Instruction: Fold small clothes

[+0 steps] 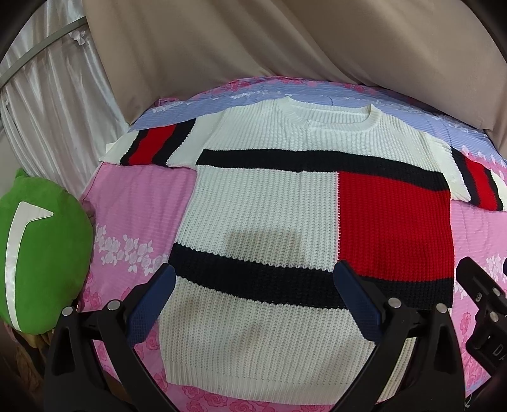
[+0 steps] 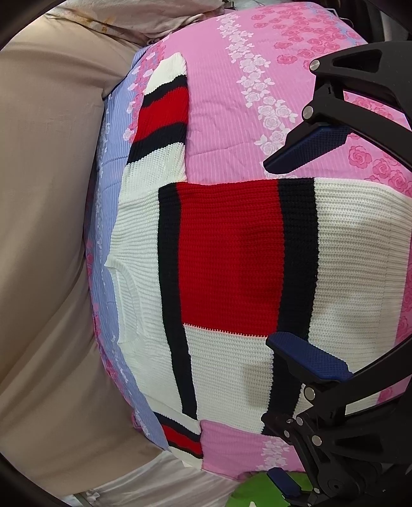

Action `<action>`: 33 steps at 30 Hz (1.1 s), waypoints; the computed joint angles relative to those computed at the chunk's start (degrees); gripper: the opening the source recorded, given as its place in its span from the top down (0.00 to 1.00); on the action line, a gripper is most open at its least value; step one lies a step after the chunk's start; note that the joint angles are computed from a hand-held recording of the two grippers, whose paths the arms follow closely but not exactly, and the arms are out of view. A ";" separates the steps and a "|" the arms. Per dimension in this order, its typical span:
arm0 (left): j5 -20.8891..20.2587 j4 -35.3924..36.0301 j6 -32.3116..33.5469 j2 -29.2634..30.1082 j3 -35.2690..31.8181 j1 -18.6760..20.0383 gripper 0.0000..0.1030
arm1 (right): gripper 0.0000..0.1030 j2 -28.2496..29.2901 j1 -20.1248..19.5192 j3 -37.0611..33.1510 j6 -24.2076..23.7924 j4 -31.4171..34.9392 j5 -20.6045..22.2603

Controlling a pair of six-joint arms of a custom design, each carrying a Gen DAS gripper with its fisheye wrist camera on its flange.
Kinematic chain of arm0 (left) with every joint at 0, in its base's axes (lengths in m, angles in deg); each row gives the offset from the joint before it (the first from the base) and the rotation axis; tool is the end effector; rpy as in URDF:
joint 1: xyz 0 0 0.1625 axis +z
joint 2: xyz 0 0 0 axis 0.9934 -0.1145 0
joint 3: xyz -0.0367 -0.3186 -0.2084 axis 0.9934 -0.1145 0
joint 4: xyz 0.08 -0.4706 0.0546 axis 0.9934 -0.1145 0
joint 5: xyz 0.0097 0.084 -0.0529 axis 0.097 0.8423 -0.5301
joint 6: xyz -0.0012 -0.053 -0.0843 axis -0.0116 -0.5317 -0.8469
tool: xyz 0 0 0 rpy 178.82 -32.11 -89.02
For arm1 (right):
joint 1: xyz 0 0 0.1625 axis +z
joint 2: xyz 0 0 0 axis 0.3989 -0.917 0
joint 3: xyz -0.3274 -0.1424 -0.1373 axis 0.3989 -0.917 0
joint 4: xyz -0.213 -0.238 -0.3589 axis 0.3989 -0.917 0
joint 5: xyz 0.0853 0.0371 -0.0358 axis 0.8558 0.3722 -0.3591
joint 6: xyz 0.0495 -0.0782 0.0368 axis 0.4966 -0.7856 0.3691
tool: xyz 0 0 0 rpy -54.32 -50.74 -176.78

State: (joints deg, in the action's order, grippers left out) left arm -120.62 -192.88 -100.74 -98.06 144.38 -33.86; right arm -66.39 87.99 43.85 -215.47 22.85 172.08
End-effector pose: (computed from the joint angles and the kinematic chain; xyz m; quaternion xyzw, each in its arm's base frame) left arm -0.2345 -0.6091 0.1582 0.1836 0.8613 -0.2185 0.4204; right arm 0.2645 -0.5402 0.1308 -0.0835 -0.8576 0.3205 0.3936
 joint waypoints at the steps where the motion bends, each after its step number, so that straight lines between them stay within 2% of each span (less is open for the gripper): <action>1: 0.01 -0.05 0.06 0.02 0.01 0.03 0.05 | 0.05 0.02 -0.01 -0.03 -0.04 0.00 -0.07; 11: -0.71 0.82 -0.73 -0.08 -0.02 0.27 0.05 | 0.05 0.12 -0.16 -0.04 -0.21 -0.19 -0.50; 13: -2.55 1.86 -1.61 0.14 -0.82 0.80 0.05 | 0.05 -0.45 -0.45 0.49 -0.65 -1.02 -1.06; 15: -5.27 2.31 -2.45 0.33 -1.75 1.53 0.05 | 0.05 -3.28 -2.08 2.88 -2.18 -3.72 -3.75; 19: -6.14 0.11 -1.89 1.41 -2.60 1.77 0.05 | 0.05 -14.28 -8.83 10.96 -5.70 -11.83 -7.09; 21: -6.11 -1.01 -1.64 2.11 -3.01 1.77 0.05 | 0.05 -20.45 -13.36 14.28 -7.46 -15.20 -7.34; 24: -5.82 -1.84 -1.90 3.59 -3.96 1.77 0.05 | 0.05 -26.71 -20.69 15.05 -8.90 -16.29 -6.57; 27: -4.85 -1.61 -2.61 5.29 -4.83 1.64 0.05 | 0.06 -28.24 -27.36 11.13 -11.80 -14.84 -4.74; 29: -4.47 -1.22 -3.14 6.27 -5.28 1.56 0.05 | 0.06 -27.86 -30.38 8.32 -13.92 -14.22 -3.71; 33: -3.88 0.71 -3.87 8.48 -6.45 1.28 0.05 | 0.08 -26.17 -35.49 3.34 -14.93 -12.02 -6.48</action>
State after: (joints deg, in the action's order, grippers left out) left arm -124.50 -192.16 -104.61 -89.58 137.92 -32.58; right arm -92.56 52.50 47.19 -230.39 10.83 165.59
